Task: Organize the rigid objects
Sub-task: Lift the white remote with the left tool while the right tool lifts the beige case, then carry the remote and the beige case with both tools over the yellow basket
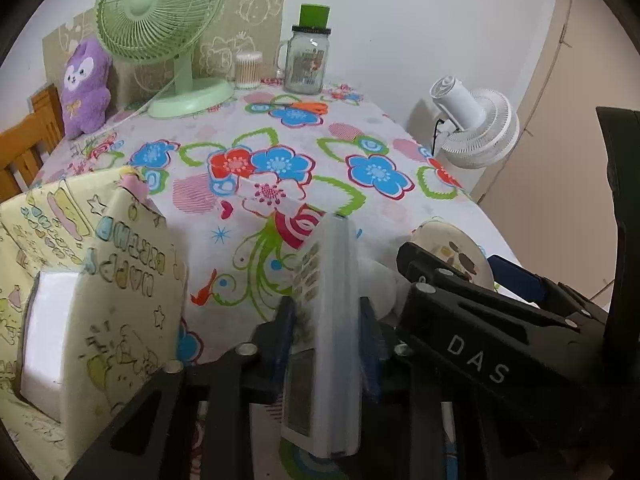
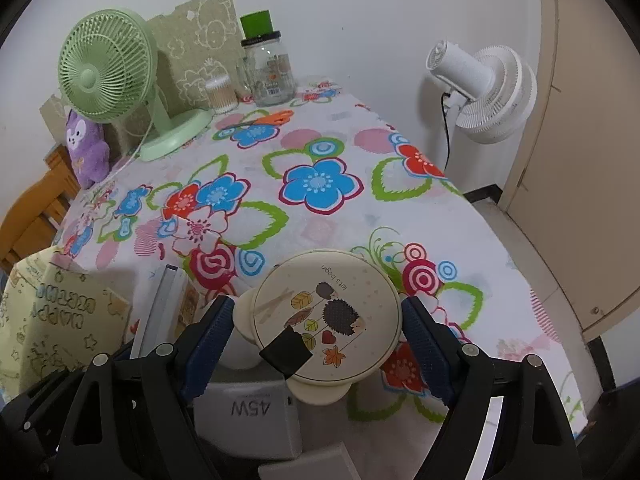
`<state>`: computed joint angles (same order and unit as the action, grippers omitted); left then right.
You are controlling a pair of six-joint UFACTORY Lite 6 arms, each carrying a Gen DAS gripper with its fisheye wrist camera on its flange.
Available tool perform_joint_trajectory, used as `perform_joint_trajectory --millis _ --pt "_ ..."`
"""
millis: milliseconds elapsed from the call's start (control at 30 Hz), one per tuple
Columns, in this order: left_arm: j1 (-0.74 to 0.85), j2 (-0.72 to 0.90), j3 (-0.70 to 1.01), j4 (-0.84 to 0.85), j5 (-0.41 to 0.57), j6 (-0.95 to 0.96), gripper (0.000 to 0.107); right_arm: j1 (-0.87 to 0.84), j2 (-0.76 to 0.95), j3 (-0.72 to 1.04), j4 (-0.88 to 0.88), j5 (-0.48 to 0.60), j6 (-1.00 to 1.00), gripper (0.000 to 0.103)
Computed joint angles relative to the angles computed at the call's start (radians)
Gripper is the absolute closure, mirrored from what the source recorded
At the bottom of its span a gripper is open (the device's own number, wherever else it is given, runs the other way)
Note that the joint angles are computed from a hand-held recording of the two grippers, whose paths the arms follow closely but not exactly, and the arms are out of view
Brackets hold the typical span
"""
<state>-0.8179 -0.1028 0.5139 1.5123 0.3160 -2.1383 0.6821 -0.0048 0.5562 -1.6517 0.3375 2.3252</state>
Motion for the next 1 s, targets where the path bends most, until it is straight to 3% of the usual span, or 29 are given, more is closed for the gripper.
perform_joint_trajectory --millis 200,667,800,1000 --pt "-0.003 -0.014 -0.022 -0.029 -0.002 0.02 0.085 0.067 -0.044 -0.017 0.123 0.045 -0.095 0.018" --pt "-0.017 0.006 -0.038 -0.015 0.04 -0.005 0.087 0.109 0.008 0.002 0.13 0.04 -0.09 0.018" --pt "0.004 -0.022 -0.042 -0.064 0.007 0.062 0.087 0.121 -0.003 0.009 0.172 0.06 -0.132 0.018" --pt "-0.022 -0.106 -0.055 -0.201 0.039 0.204 0.087 0.155 -0.054 0.016 0.279 0.098 -0.229 0.018"
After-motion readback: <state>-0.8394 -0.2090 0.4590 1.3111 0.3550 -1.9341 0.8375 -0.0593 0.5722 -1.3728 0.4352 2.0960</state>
